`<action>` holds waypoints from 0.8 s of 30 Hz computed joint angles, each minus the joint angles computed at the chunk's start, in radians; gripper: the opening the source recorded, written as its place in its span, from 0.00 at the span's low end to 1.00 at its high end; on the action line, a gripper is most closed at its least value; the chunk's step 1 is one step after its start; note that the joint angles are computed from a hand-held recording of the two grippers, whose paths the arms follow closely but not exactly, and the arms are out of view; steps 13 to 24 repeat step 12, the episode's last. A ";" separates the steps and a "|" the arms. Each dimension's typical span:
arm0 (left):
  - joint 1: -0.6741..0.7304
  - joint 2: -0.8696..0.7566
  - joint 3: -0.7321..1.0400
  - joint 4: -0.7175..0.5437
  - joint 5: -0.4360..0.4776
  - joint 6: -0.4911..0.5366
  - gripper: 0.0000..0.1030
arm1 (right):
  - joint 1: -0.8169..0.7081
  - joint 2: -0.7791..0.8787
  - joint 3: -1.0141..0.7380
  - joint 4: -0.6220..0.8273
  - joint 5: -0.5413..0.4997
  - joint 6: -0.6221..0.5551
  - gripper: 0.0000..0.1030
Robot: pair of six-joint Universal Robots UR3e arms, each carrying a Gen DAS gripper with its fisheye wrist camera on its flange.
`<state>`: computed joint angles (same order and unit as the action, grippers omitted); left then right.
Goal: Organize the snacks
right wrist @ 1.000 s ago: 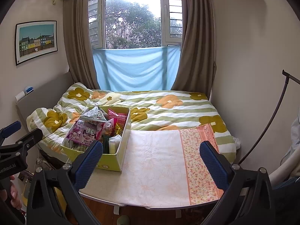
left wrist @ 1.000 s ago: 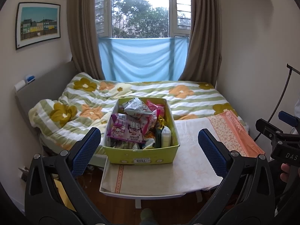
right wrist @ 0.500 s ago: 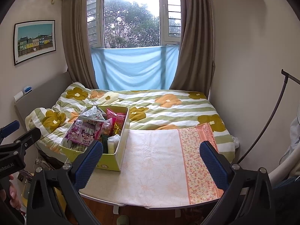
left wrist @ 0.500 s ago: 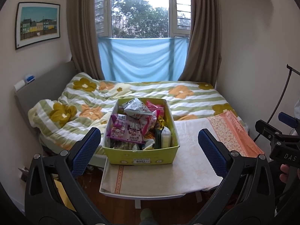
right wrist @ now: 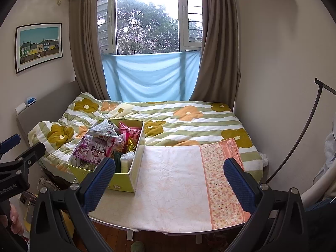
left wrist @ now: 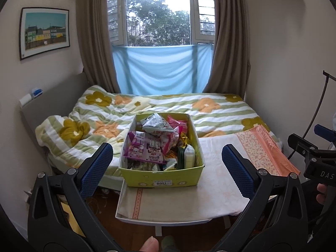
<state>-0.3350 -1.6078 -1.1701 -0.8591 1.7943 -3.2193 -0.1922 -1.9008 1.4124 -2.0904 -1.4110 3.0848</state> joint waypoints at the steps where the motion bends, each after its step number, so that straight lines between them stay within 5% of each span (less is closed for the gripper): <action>1: 0.006 0.000 0.005 -0.008 -0.018 -0.001 1.00 | 0.003 0.003 -0.005 0.003 -0.002 0.001 1.00; 6: 0.035 0.023 -0.002 -0.055 -0.080 -0.016 1.00 | 0.024 0.023 -0.037 0.019 -0.011 0.002 1.00; 24: 0.029 0.049 -0.032 -0.056 -0.048 -0.030 1.00 | 0.053 0.041 -0.049 0.029 -0.027 0.011 1.00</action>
